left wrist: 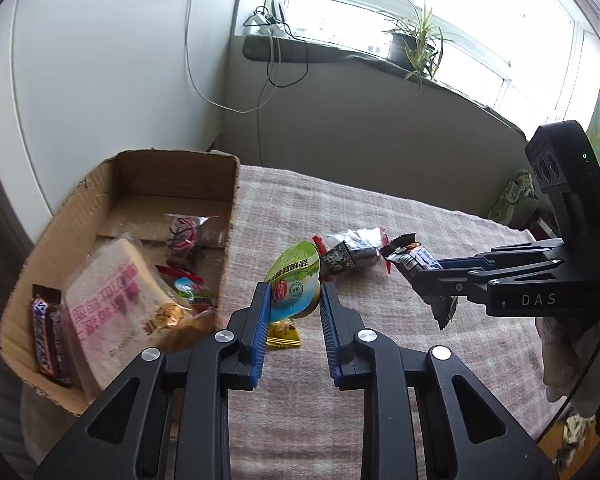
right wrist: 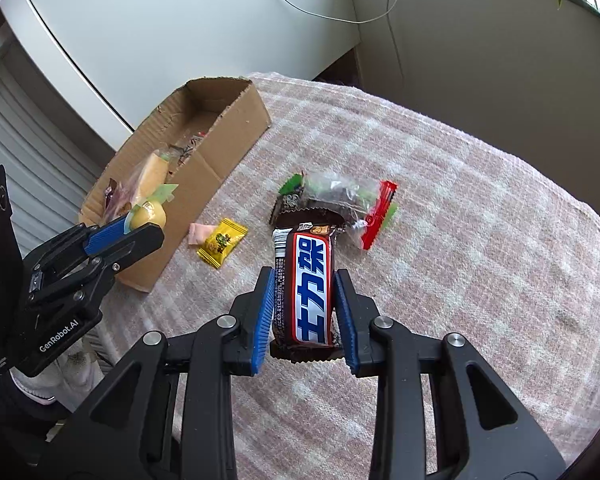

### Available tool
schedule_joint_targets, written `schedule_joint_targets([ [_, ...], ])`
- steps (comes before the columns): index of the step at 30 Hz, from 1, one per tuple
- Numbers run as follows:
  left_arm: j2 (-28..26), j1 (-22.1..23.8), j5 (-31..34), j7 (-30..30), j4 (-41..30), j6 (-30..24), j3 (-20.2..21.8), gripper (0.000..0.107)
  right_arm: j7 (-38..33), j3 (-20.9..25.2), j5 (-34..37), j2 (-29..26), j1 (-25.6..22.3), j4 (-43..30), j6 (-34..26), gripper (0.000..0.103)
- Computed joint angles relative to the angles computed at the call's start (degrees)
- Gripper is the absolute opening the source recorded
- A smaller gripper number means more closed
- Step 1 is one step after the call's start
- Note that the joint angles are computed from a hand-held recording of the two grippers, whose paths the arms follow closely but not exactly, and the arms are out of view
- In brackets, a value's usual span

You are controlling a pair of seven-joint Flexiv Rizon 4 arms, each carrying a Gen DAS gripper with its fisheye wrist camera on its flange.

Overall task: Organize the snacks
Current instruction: 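Carry the chocolate bar and jelly cup in both tools over the box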

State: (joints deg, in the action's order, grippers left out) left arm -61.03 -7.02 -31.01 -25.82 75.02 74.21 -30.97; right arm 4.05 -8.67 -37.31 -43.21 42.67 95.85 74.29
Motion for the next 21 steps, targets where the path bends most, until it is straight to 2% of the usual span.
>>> schedule_joint_targets([
  [11,-3.16,-1.14,0.40,-3.59,-9.93,-1.24,4.13,0.023,-9.00,3.20,1.99,-5.15,-3.55,-13.66,-5.05,0.031],
  [21,-6.68,-3.40,2.04,-8.31,-18.27,-4.44,8.87,0.023,-20.53,6.90,9.01,-14.08,-7.05,-30.63,-10.60,0.031],
])
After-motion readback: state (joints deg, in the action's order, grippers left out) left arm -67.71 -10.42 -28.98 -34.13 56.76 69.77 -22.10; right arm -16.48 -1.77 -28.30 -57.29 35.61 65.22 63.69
